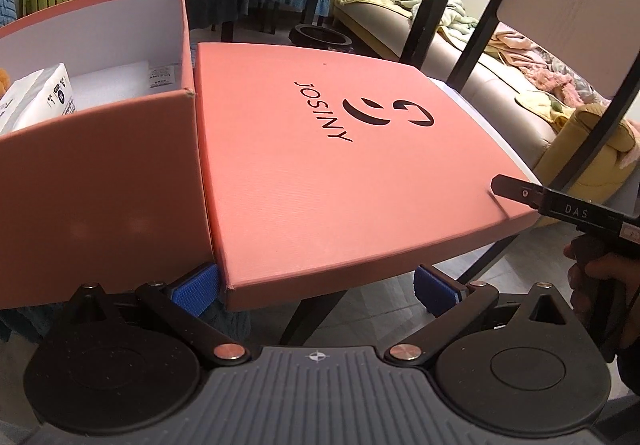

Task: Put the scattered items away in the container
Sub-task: 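Close the left tool on the lid edge while the right tool grips the opposite edge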

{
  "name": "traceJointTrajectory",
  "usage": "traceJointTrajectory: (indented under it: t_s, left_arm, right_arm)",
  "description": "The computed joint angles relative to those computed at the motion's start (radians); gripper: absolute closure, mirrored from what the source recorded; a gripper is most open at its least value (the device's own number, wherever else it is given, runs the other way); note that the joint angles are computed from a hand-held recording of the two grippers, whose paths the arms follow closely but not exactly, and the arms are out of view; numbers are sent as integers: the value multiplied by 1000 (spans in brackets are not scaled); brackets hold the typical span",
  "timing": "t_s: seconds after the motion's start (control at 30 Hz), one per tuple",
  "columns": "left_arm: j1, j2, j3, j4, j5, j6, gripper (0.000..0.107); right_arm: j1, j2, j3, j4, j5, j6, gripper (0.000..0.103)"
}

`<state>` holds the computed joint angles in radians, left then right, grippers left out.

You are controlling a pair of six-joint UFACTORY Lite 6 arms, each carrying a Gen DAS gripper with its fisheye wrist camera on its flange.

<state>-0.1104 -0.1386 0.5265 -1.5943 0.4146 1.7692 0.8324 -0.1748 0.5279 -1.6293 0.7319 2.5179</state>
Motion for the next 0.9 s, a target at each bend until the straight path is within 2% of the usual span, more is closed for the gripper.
traceJointTrajectory:
  t_s: [0.2,0.53,0.63,0.9]
  left_arm:
    - [35,-56,-38,83,41,-48,4]
    - [21,-112,-85,95,24,-39,4]
    - [43,-73,-55,130,54,-83,4]
    - [170,108,83,206,207,-232,4]
  right_arm:
    - [47,-46,-16,70,32,-60,0]
    - [198,-150,-51,238,130,-119,0]
    - [204,-174,-76,242,115,-108,0]
    - [148,-210,-118,143,68,-7,0]
